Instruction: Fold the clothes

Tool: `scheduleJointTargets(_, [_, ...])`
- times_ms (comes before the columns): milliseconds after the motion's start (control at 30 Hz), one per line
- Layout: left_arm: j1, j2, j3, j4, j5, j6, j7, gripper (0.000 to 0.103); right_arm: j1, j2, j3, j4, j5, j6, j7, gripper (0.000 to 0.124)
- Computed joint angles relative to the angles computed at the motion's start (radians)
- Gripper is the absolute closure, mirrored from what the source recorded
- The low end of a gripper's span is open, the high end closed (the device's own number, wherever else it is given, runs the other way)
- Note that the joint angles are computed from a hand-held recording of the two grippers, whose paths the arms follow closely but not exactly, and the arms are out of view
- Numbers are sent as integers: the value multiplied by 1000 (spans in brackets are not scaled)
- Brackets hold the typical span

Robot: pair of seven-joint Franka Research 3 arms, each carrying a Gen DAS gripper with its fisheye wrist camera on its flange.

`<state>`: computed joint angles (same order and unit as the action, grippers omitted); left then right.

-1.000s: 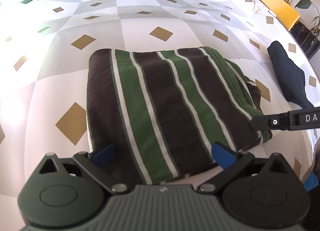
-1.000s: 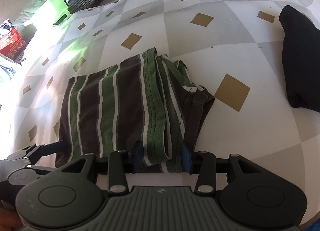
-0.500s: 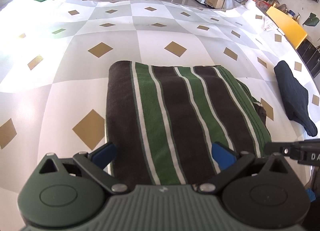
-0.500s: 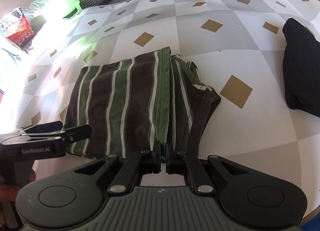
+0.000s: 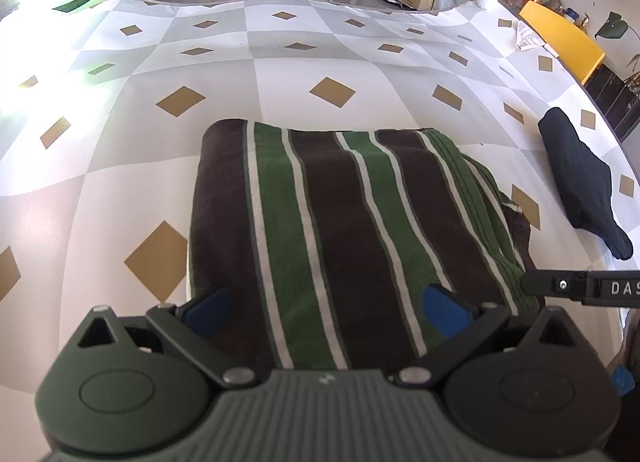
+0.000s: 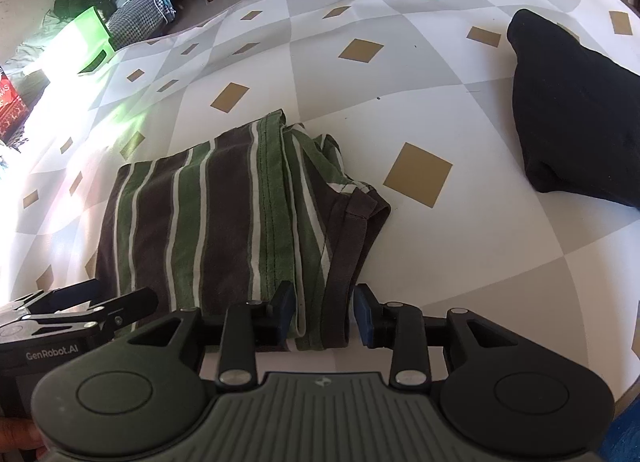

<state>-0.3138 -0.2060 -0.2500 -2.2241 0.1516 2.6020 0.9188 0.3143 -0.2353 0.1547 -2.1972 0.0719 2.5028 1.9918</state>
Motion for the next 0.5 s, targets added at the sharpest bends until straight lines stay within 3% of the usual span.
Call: scheduleJointTargets(500, [-2,32,-24,32,88,-83,7,0,14,58,21,31,-125,8,64,87])
